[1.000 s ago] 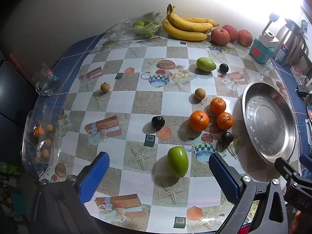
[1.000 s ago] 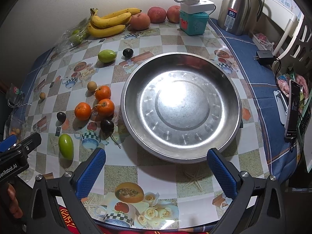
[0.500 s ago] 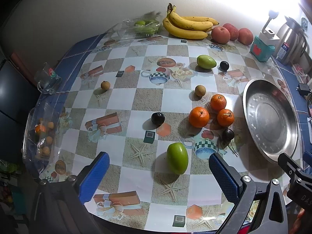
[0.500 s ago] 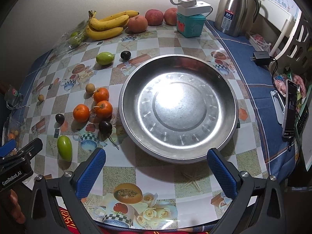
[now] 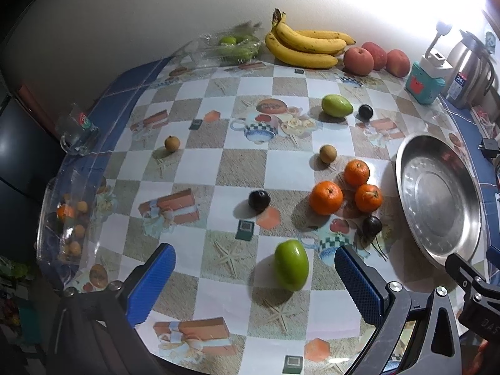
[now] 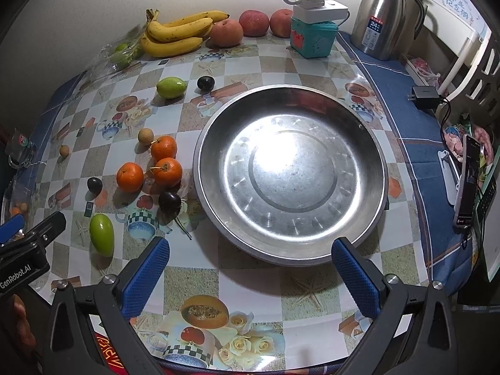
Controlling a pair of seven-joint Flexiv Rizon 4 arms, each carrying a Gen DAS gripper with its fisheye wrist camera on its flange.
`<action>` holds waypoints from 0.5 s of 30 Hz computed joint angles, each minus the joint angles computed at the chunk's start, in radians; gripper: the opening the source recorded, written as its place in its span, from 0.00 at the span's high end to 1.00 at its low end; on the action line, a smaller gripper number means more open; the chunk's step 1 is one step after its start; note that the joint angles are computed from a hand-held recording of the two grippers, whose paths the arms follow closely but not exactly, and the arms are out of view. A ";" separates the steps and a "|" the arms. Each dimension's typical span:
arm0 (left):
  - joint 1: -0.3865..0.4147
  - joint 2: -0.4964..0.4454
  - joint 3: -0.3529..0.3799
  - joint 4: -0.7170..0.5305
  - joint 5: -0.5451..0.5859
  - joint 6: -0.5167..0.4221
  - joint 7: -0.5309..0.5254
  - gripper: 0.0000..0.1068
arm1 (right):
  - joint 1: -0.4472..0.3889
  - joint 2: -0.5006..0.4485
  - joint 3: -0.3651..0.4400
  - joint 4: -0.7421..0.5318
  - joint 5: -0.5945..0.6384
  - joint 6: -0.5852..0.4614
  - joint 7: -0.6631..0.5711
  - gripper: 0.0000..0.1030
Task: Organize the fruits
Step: 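Lower the right tool onto the dark plum and close it while the left tool approaches the green apple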
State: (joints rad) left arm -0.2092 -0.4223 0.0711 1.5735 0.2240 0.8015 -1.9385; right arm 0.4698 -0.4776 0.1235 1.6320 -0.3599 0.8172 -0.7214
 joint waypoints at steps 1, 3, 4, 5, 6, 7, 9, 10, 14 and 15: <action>0.003 -0.003 0.000 -0.006 -0.004 0.001 -0.003 0.04 | 0.001 -0.004 0.000 -0.008 -0.001 -0.003 -0.005 0.00; 0.015 -0.011 -0.005 -0.021 -0.029 0.002 -0.003 0.04 | 0.001 -0.013 0.002 -0.026 0.001 -0.008 -0.017 0.00; 0.023 -0.018 -0.009 -0.033 -0.048 -0.002 -0.003 0.04 | 0.000 -0.022 0.005 -0.044 0.006 -0.013 -0.030 0.00; 0.028 -0.025 -0.012 -0.048 -0.064 -0.010 -0.004 0.04 | 0.000 -0.029 0.007 -0.059 0.013 -0.019 -0.040 0.00; 0.031 -0.032 -0.012 -0.063 -0.075 -0.015 -0.006 0.04 | 0.000 -0.035 0.007 -0.073 0.017 -0.021 -0.046 0.00; 0.032 -0.040 -0.009 -0.080 -0.080 -0.022 -0.014 0.04 | 0.000 -0.041 0.007 -0.088 0.025 -0.022 -0.048 0.00; 0.037 -0.054 -0.008 -0.111 -0.099 -0.042 -0.032 0.04 | -0.003 -0.055 0.009 -0.119 0.048 -0.021 -0.050 0.00; 0.045 -0.057 -0.013 -0.119 -0.119 -0.048 -0.031 0.04 | -0.003 -0.063 0.008 -0.137 0.057 -0.019 -0.047 0.00; 0.054 -0.067 -0.012 -0.159 -0.132 -0.070 -0.017 0.04 | 0.005 -0.102 0.005 -0.221 0.074 -0.056 -0.052 0.00; 0.054 -0.068 -0.010 -0.167 -0.127 -0.075 -0.011 0.04 | 0.006 -0.115 0.008 -0.245 0.083 -0.064 -0.061 0.00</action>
State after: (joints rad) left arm -0.1549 -0.4908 0.0615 1.4063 0.0971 0.7263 -1.9492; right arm 0.4760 -0.5922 0.1317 1.3865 -0.2771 0.7535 -0.7826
